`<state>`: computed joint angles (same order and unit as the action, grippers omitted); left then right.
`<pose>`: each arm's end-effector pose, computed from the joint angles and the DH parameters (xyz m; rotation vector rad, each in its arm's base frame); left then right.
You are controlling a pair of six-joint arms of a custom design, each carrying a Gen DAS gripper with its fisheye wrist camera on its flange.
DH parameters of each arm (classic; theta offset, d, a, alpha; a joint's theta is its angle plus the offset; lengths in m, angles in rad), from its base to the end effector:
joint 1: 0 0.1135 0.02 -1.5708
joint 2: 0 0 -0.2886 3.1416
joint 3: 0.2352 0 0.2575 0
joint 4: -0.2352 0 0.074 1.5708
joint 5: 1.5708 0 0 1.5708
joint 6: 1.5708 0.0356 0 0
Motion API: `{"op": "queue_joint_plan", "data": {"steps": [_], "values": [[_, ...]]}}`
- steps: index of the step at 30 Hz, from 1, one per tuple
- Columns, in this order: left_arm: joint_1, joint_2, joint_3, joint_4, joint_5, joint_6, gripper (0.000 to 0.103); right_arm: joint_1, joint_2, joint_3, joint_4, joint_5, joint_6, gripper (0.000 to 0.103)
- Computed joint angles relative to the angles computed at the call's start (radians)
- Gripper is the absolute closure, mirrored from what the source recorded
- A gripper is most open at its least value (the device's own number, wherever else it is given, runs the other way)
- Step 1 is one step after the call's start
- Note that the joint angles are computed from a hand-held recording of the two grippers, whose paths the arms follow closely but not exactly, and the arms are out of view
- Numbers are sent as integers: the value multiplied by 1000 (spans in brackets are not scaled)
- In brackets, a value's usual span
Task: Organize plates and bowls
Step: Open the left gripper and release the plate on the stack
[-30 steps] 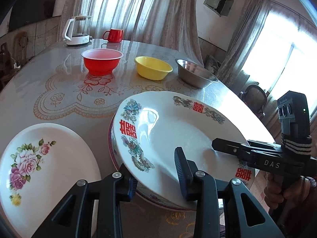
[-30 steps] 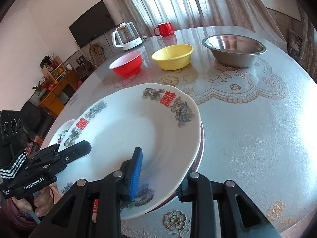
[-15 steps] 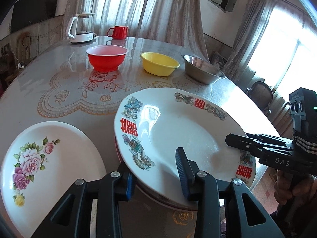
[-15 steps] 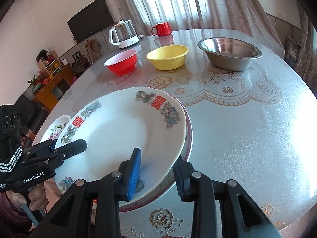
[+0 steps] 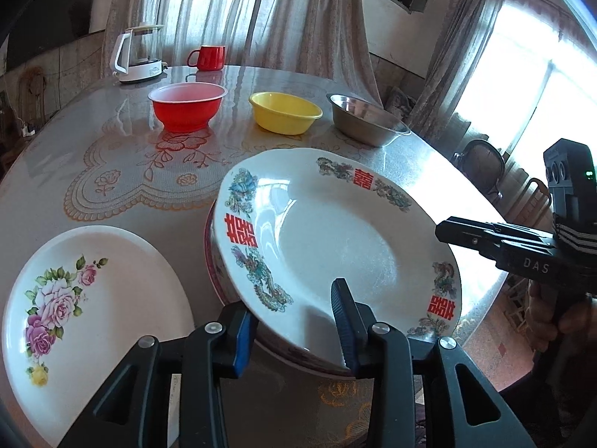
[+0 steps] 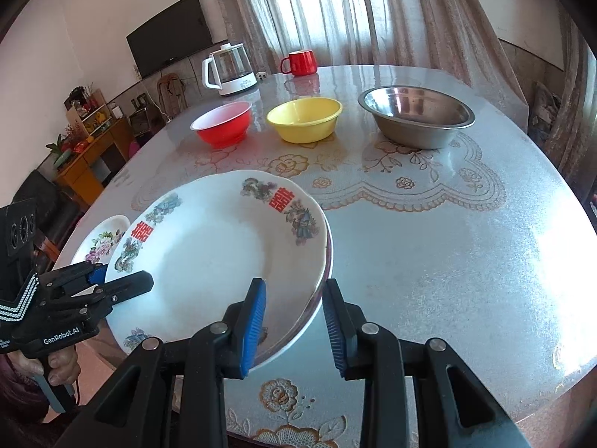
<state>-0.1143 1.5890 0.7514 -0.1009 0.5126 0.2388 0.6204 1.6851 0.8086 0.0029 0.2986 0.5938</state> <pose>0.2956 -0.0515 0.1714 0.6299 2.3481 -0.5843 0.2735 0.1825 0.1634 0.0993 2.4007 0.2010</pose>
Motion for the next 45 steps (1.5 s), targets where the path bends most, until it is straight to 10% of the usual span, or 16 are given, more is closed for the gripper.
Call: {"op": "queue_joint_plan", "data": {"steps": [45], "values": [[-41,-67,-74,96,-138,-29,64,-19,135,105,-18,78,4,74]]}}
